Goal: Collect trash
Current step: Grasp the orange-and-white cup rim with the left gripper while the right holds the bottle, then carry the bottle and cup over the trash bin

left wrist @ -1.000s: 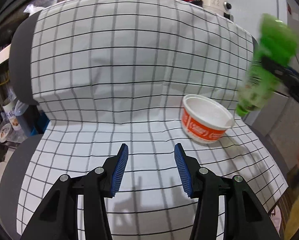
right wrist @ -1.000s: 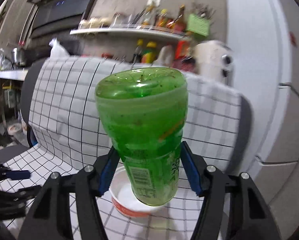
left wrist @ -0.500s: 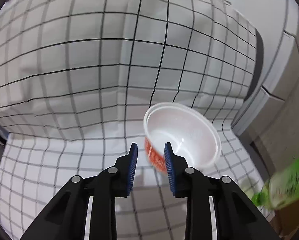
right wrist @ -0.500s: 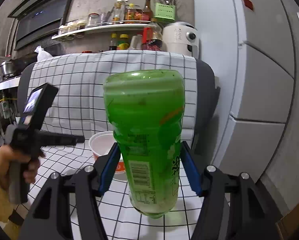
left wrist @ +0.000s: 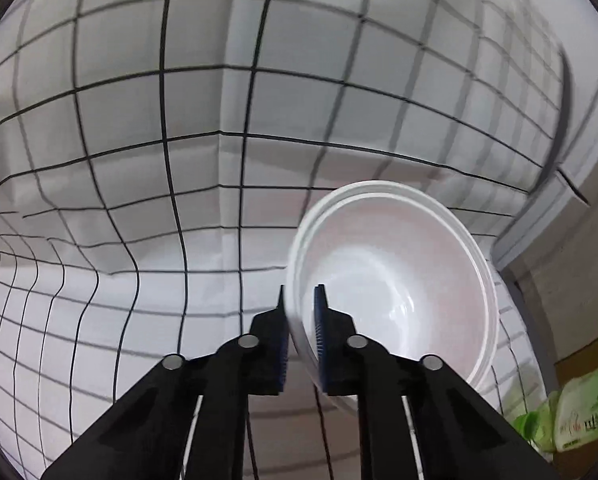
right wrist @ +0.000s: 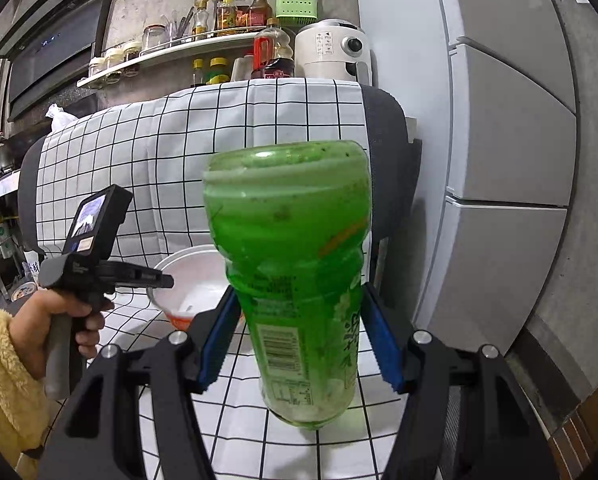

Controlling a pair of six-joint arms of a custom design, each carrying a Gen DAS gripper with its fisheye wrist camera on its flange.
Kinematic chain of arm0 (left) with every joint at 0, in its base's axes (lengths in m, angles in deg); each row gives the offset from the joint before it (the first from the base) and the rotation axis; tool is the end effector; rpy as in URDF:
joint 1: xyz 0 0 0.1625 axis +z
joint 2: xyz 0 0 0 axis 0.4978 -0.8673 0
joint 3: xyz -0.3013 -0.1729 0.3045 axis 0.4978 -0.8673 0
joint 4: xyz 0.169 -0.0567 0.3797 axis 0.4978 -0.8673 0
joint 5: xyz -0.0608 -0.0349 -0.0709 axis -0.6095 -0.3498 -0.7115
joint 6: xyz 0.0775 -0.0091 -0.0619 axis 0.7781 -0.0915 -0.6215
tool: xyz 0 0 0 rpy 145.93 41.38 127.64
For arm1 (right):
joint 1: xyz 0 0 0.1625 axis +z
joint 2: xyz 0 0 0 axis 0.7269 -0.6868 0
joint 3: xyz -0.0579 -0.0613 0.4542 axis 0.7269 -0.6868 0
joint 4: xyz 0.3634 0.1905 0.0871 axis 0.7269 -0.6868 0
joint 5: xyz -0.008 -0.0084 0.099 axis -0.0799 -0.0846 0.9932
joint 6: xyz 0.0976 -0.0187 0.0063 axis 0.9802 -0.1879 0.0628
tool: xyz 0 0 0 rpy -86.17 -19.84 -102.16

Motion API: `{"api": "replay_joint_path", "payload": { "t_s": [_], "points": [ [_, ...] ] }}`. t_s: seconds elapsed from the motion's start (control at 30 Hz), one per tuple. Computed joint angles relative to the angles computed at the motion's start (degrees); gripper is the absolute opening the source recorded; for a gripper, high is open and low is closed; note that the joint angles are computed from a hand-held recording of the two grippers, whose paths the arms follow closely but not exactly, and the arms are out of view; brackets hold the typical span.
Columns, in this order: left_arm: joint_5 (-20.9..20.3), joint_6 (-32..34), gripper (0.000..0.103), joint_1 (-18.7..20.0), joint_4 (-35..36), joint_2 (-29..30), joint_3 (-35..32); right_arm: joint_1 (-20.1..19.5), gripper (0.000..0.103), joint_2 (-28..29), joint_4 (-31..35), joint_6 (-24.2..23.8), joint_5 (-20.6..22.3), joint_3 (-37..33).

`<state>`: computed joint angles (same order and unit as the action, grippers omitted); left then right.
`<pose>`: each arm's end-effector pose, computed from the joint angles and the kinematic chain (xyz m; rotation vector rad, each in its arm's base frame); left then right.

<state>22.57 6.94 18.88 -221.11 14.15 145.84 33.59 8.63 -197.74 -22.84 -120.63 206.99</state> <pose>-0.3471 -0.7140 0.0226 0.1667 2.3993 -0.9011 0.0417 -0.5635 0.3514 0.7817 -2.1538 1.3066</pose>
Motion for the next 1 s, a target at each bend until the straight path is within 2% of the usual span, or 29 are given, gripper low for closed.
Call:
{"api": "replay_joint_path", "payload": {
  "t_s": [0.2,0.27,0.37,0.53,0.73,0.87,1.0],
  "points": [
    [-1.0,2.1,0.005,-6.1,-9.0,-4.8,11.5,-0.7,0.060,-5.4,-0.8,2.3,2.0,4.8],
    [-0.6,1.7,0.005,-8.6,-10.0,-6.6,15.7,-1.2,0.060,-7.7,-0.5,3.3,2.7,6.7],
    [0.8,-0.3,0.005,-12.7,-10.2,-8.6,21.8,-2.4,0.060,-11.7,-0.9,4.1,3.6,10.5],
    [-0.3,-5.0,0.005,-18.2,-12.0,-9.6,29.0,-5.4,0.060,-17.9,-4.8,2.1,1.5,17.6],
    [-7.2,-5.7,0.005,-20.9,-14.3,-5.7,29.7,-11.9,0.060,-26.5,-8.2,0.4,-0.2,24.2],
    [-11.6,-3.5,0.005,-21.9,-13.7,-2.8,27.2,-18.3,0.060,-31.5,-9.4,0.8,1.7,26.7],
    [-12.3,-1.3,0.005,-23.0,-13.7,-1.4,25.4,-25.2,0.060,-35.1,-9.3,2.9,5.3,27.1]
  ]
}}
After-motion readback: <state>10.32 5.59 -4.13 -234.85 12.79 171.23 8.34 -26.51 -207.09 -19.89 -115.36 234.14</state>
